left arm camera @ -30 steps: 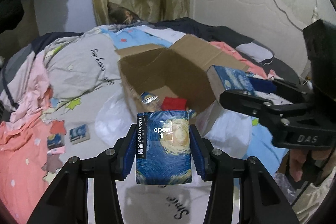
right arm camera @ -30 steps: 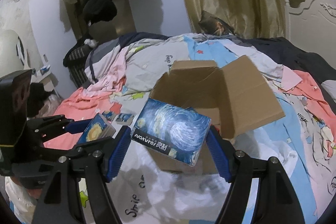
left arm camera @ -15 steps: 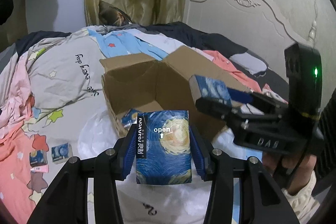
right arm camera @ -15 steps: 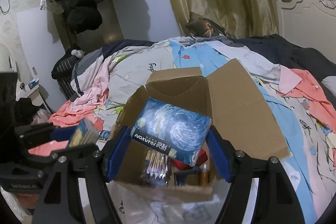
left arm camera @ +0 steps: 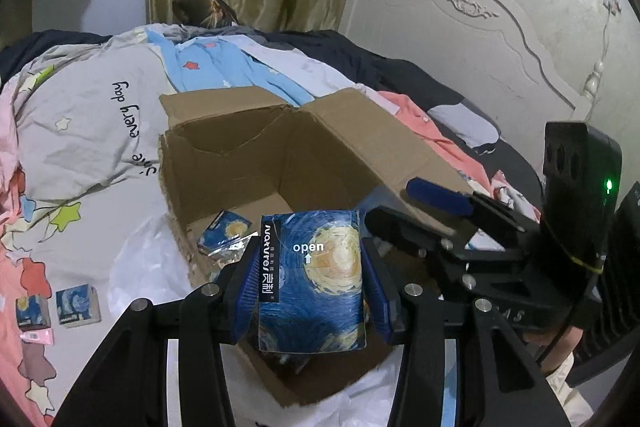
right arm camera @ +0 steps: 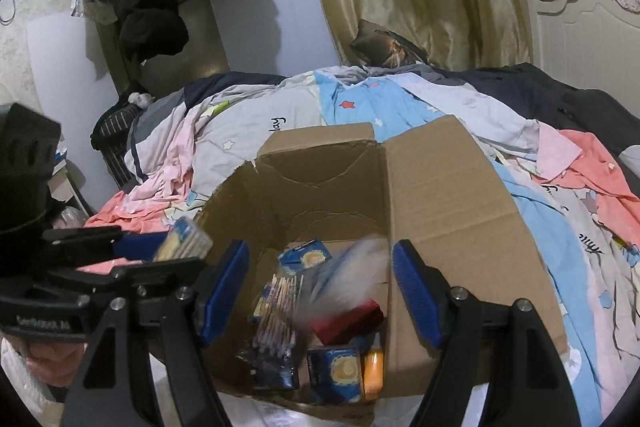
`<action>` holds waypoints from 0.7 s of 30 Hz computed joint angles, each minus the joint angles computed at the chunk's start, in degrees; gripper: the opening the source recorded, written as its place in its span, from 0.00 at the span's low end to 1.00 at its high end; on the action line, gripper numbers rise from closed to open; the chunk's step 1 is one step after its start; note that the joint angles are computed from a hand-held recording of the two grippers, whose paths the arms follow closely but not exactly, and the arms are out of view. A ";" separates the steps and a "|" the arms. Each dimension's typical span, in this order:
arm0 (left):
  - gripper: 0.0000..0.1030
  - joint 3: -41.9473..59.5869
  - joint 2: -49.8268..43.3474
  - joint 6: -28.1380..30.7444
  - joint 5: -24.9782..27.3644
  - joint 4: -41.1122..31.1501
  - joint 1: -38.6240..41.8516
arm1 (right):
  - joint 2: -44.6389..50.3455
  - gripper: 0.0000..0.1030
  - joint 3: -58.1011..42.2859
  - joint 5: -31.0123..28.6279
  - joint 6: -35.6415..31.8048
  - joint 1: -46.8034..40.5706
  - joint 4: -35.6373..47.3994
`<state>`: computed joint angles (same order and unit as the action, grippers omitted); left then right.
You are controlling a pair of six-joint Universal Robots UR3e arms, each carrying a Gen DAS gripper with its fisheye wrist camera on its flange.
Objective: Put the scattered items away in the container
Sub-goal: 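Open the right gripper to drop its pack while the left gripper releases its pack, then withdraw both tools from the box back toward the remaining packs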
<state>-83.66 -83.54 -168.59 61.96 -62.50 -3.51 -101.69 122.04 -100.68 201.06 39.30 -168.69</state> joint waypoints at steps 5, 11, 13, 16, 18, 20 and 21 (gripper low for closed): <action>0.47 1.39 -3.17 -1.63 1.15 2.38 -1.66 | -0.66 0.69 2.06 1.45 -0.37 -1.44 -2.63; 0.60 0.03 -4.46 -3.68 2.26 5.15 -2.66 | -3.73 0.70 6.80 5.84 -0.62 -4.82 -7.26; 0.72 -1.25 -4.27 -5.66 2.16 6.25 -2.26 | -5.02 0.70 8.37 7.64 -0.42 -5.99 -8.32; 0.87 -3.57 -3.01 -7.99 -0.68 7.79 -0.17 | -6.77 0.72 9.76 8.21 0.03 -6.65 -8.90; 0.91 -6.60 -0.92 -9.98 -4.25 9.33 2.02 | -7.44 0.72 10.19 7.87 0.46 -6.08 -8.99; 0.95 -9.28 1.53 -9.95 -4.72 10.49 2.53 | -8.08 0.72 10.69 7.49 1.21 -5.37 -9.35; 0.95 -10.11 2.39 -9.71 -3.49 11.18 2.01 | -8.21 0.72 10.70 6.91 1.38 -4.62 -9.29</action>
